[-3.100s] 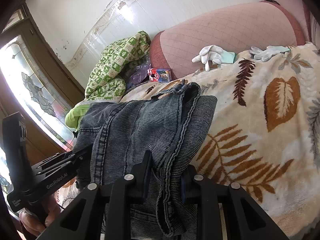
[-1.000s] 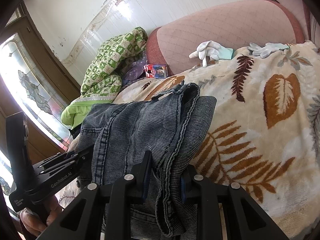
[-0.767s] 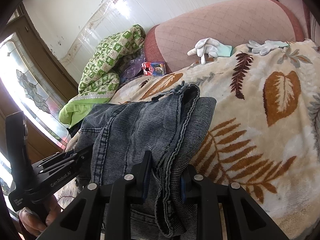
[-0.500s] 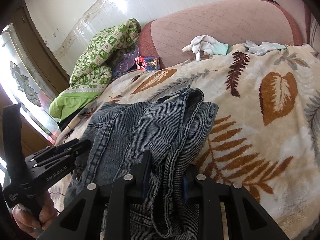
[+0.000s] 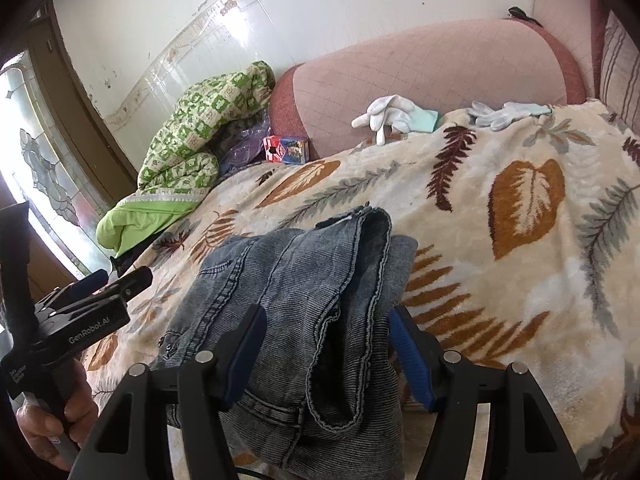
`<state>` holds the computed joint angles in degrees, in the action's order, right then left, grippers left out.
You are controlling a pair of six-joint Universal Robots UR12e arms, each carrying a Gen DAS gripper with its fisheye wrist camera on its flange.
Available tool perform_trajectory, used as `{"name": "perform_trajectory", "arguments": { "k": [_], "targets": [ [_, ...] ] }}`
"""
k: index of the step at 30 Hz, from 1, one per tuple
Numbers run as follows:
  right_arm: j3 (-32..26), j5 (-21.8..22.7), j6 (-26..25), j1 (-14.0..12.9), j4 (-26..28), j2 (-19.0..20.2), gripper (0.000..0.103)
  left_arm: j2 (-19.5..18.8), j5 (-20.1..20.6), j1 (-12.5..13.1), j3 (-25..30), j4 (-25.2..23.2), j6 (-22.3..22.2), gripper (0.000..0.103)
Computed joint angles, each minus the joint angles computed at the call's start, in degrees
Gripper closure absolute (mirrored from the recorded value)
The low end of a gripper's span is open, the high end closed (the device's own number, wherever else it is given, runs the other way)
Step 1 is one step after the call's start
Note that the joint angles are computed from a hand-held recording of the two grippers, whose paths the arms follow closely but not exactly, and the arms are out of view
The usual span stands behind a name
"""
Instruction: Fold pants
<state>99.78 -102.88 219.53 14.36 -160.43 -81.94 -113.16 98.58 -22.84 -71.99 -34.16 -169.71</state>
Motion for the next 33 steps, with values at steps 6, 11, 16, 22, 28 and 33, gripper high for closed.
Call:
{"name": "perform_trajectory", "arguments": {
  "k": [6,11,16,22,28,33],
  "targets": [
    [0.2,-5.6,-4.5,2.2,-2.4,-0.9,0.036,2.3,-1.7,0.0,-2.1,2.9,0.7,0.011],
    [0.5,-6.7,-6.4,3.3,-3.8,-1.4,0.036,4.0,-2.0,0.0,-3.9,4.5,1.8,0.008],
    [0.9,-6.8,-6.7,3.9,-5.2,-1.9,0.036,5.5,-1.9,0.2,-5.3,5.8,2.3,0.007],
    [1.1,-7.4,-8.2,4.9,-7.1,-2.5,0.036,7.0,-2.3,0.7,-6.8,6.8,2.4,0.007],
    [-0.1,-14.6,-10.4,7.8,-7.0,-2.0,0.034,8.7,-3.0,0.9,-8.8,8.4,2.1,0.003],
    [-0.7,-19.9,-10.5,10.4,-6.4,-1.6,0.034,10.3,-5.6,1.5,-10.4,8.5,1.1,0.003]
  ]
}}
